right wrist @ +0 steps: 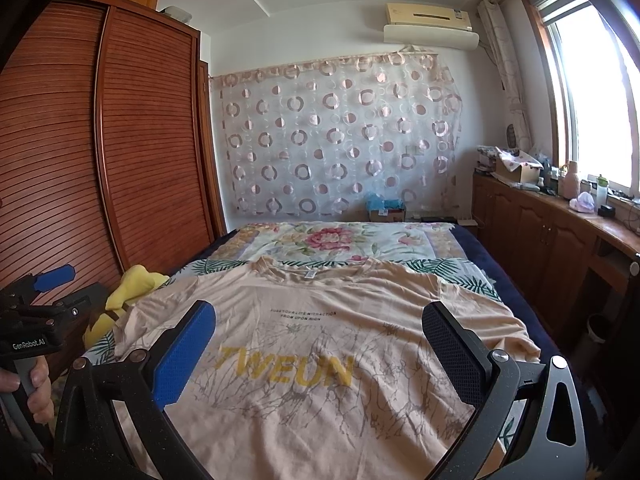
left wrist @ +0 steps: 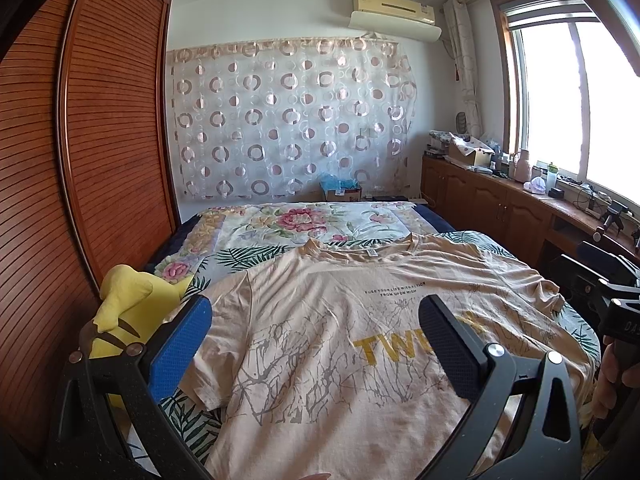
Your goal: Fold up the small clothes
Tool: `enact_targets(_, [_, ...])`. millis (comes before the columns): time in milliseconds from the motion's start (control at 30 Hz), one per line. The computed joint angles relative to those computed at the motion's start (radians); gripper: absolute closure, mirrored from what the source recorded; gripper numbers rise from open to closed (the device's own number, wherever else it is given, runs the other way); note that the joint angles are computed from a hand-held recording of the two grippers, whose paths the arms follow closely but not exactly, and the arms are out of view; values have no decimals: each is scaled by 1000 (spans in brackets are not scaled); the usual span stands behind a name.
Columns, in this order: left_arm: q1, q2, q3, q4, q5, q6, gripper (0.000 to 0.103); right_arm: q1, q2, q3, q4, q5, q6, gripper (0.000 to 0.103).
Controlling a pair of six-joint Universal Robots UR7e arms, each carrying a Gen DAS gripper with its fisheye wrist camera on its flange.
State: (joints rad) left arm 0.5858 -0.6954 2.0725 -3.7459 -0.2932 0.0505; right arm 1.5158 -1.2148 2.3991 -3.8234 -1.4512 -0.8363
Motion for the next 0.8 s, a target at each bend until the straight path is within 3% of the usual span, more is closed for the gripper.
enact_targets(300, [8,11,-4,-18,-7,10,0,-4,-2,0,6,8,-2,0])
enact_targets(800, [27,13,10,35,-2,-66,0,-10,22,-30,55,7,-1,0])
